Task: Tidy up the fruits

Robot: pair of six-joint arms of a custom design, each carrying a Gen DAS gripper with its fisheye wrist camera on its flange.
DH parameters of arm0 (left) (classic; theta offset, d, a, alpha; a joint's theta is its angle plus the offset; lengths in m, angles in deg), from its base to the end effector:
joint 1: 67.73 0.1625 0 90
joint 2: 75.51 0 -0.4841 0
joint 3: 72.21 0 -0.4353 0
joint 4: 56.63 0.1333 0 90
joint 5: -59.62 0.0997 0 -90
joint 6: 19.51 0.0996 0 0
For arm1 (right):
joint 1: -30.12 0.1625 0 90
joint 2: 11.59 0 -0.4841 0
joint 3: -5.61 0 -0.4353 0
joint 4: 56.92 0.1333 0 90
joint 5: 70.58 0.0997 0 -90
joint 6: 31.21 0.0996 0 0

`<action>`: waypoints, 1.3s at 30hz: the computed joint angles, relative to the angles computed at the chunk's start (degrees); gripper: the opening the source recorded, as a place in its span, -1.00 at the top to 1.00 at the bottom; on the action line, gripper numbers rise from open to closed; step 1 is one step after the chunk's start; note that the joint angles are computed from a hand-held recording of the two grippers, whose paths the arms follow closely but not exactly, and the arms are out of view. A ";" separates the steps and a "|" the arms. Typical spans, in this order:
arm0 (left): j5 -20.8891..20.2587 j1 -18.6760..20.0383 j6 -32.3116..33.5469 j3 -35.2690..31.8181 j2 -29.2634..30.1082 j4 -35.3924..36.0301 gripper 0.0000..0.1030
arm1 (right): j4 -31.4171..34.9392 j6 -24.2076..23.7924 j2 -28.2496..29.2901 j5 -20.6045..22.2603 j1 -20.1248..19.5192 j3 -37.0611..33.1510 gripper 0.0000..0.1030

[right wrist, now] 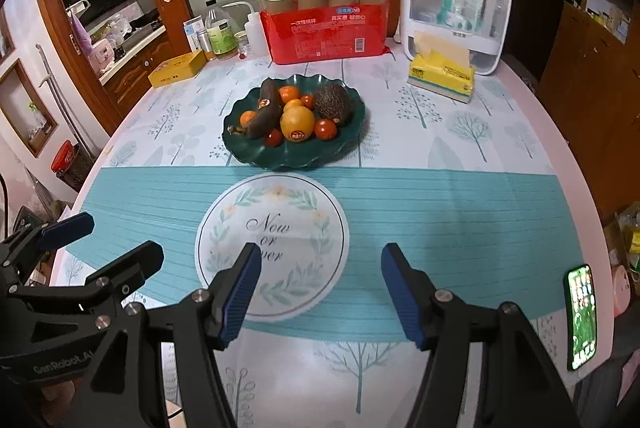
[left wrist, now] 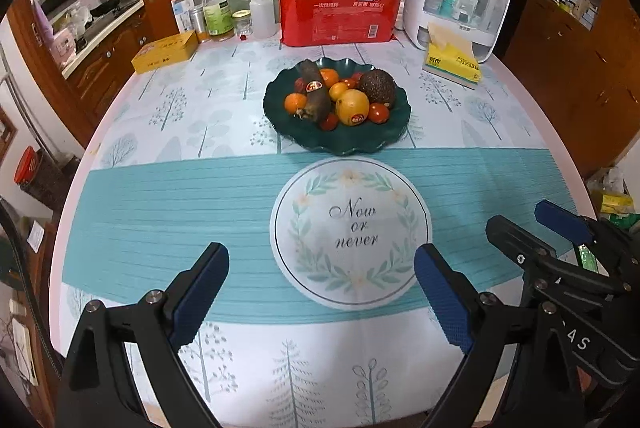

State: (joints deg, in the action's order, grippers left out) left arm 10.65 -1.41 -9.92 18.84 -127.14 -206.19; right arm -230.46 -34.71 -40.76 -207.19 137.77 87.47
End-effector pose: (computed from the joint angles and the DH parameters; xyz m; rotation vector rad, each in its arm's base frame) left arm -0.1218 -0.7724 0.2294 0.5389 2.3657 -0.5378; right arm 0.3028 -0.7508 0.0446 0.1530 -2.3061 0.7502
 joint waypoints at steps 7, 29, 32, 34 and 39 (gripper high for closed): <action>1.22 -0.80 -0.33 1.47 -0.77 -1.08 -0.81 | -2.57 -1.66 -0.18 -3.26 1.15 0.51 -0.23; 3.14 -1.46 -2.16 2.43 -1.08 -2.16 -0.81 | -6.06 -4.24 -0.44 -4.48 1.80 1.85 -0.23; 3.04 -1.47 -2.25 2.50 -1.15 -2.17 -0.81 | -6.20 -4.39 -0.41 -4.51 1.80 1.83 -0.23; 3.11 -1.47 -2.23 2.48 -1.14 -2.14 -0.81 | -6.12 -4.32 -0.43 -4.46 1.77 1.85 -0.23; 3.21 -1.45 -2.22 2.47 -1.11 -2.12 -0.81 | -6.08 -4.26 -0.47 -4.44 1.76 1.91 -0.23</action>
